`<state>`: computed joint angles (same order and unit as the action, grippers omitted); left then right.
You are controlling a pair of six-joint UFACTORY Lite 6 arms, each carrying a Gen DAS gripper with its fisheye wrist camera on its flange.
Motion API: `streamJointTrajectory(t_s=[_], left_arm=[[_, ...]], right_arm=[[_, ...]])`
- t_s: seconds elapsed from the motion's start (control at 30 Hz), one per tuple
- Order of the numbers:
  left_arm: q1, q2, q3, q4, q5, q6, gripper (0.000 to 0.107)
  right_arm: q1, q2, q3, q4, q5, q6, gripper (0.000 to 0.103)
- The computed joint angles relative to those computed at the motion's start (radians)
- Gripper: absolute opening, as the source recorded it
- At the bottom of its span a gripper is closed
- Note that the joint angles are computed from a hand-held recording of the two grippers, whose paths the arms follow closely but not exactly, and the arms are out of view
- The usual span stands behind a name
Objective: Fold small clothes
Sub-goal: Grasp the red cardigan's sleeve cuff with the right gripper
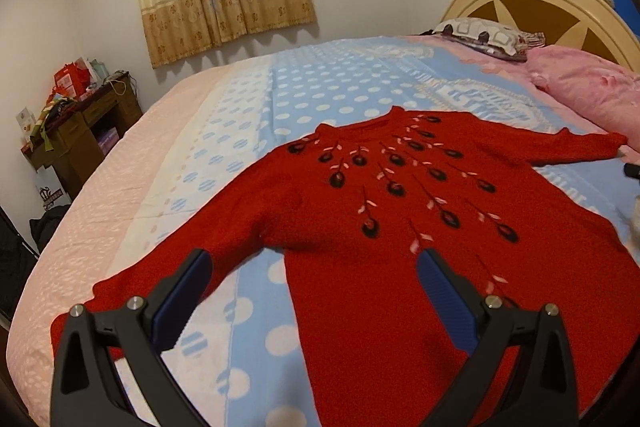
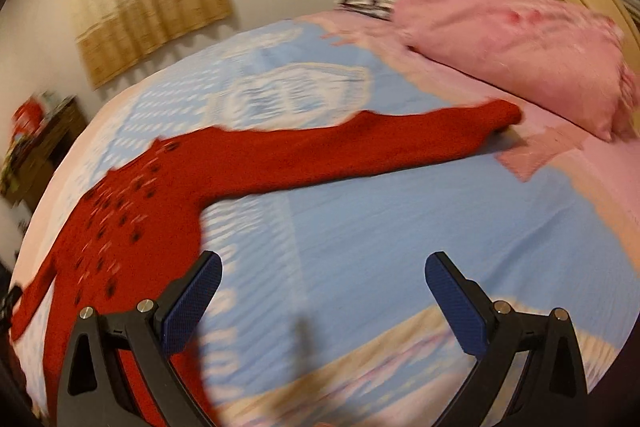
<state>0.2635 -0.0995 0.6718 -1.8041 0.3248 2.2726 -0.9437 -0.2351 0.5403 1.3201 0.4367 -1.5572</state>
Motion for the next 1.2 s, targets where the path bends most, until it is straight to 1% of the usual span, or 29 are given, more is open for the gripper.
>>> streamJointTrajectory(t_s=[0.13,0.23,0.33,0.4,0.47,0.53,0.6,0.63,0.7,0.77,0.8,0.83,0.9,0.97,1.0,1.03,1.2], left_arm=[[-0.025,0.127,0.094,-0.131,-0.039,0.11,0.103],[-0.032,0.2,0.15,-0.202,-0.058,0.163,0.103],[-0.047,0.264,0.199,-0.271,-0.074,0.214,0.103],[-0.057,0.303,0.229,-0.33,-0.086,0.266,0.103],[-0.064,0.345,0.265,-0.339,-0.094,0.263,0.103],[-0.065,0.375,0.291,-0.328,-0.099,0.242,0.103],[-0.064,0.394,0.303,-0.322,-0.103,0.232,0.103],[-0.063,0.402,0.31,-0.313,-0.102,0.222,0.103],[-0.061,0.41,0.316,-0.316,-0.103,0.223,0.103],[-0.061,0.408,0.313,-0.353,-0.102,0.259,0.103],[-0.059,0.409,0.314,-0.346,-0.1,0.252,0.103],[-0.056,0.411,0.318,-0.325,-0.097,0.23,0.103],[-0.053,0.42,0.328,-0.306,-0.093,0.21,0.103],[-0.051,0.424,0.332,-0.318,-0.097,0.223,0.103],[-0.046,0.431,0.339,-0.306,-0.095,0.21,0.103],[-0.04,0.438,0.347,-0.281,-0.092,0.184,0.103],[-0.019,0.457,0.365,-0.201,-0.076,0.099,0.103]], right_arm=[[-0.09,0.208,0.183,0.005,0.008,0.023,0.102],[-0.129,0.332,0.32,-0.027,0.004,0.086,0.097],[-0.157,0.457,0.463,-0.095,0.0,0.183,0.09],[-0.156,0.543,0.561,-0.16,-0.008,0.276,0.081],[-0.155,0.615,0.645,-0.224,-0.018,0.357,0.077],[-0.158,0.692,0.738,-0.292,-0.011,0.451,0.075],[-0.166,0.772,0.84,-0.342,0.02,0.546,0.068],[-0.162,0.798,0.874,-0.357,0.025,0.579,0.067],[-0.155,0.846,0.947,-0.399,0.03,0.651,0.062],[-0.151,0.902,1.028,-0.426,0.063,0.712,0.059],[-0.149,0.935,1.075,-0.457,0.077,0.76,0.054],[-0.144,0.951,1.096,-0.476,0.074,0.789,0.049],[-0.138,0.985,1.141,-0.496,0.076,0.827,0.024],[-0.135,1.019,1.183,-0.5,0.102,0.852,0.012],[-0.133,1.016,1.179,-0.492,0.101,0.847,0.008],[-0.129,1.003,1.163,-0.478,0.093,0.829,0.007],[-0.081,0.878,1.063,-0.377,0.071,0.706,0.006]])
